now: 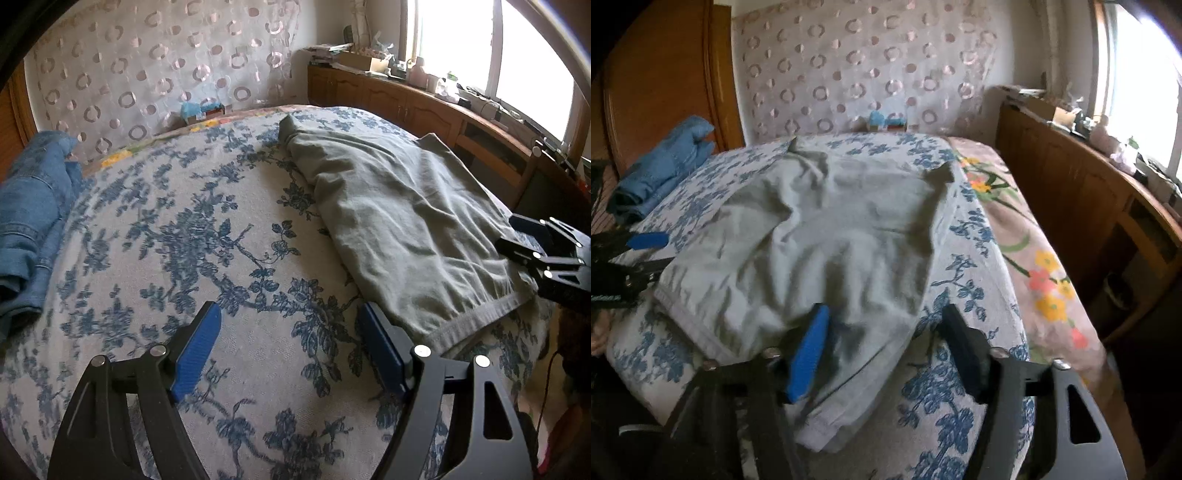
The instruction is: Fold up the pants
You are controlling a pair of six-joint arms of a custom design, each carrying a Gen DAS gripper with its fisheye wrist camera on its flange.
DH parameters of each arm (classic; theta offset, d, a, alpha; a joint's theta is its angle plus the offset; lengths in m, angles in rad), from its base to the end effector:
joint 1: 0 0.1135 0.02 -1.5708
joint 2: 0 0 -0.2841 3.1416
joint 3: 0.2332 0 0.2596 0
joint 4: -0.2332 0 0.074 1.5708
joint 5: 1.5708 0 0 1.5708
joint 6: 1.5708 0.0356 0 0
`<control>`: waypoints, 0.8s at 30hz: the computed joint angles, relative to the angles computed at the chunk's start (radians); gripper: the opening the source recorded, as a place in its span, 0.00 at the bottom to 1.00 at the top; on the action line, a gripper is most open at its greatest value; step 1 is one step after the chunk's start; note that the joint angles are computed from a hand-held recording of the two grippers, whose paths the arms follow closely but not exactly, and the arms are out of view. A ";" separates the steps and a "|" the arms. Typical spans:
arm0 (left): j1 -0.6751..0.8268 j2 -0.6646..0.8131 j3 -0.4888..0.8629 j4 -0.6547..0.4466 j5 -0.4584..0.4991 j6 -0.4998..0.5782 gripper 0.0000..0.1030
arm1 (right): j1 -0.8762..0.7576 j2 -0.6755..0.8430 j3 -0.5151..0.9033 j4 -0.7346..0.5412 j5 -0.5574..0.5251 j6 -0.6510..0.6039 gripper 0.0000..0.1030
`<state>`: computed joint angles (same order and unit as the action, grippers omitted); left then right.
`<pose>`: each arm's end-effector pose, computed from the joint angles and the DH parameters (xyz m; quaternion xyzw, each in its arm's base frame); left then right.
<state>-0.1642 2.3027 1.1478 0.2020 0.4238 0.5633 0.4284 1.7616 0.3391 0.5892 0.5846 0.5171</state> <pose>0.4203 -0.0845 0.0313 0.3911 0.8477 -0.1375 0.3311 0.2267 0.0819 0.0748 0.1434 0.8877 -0.0821 0.4297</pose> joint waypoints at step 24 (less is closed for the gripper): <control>0.001 -0.127 -0.233 0.014 0.141 0.153 0.42 | 0.240 -0.138 -0.036 -0.200 0.140 0.238 0.72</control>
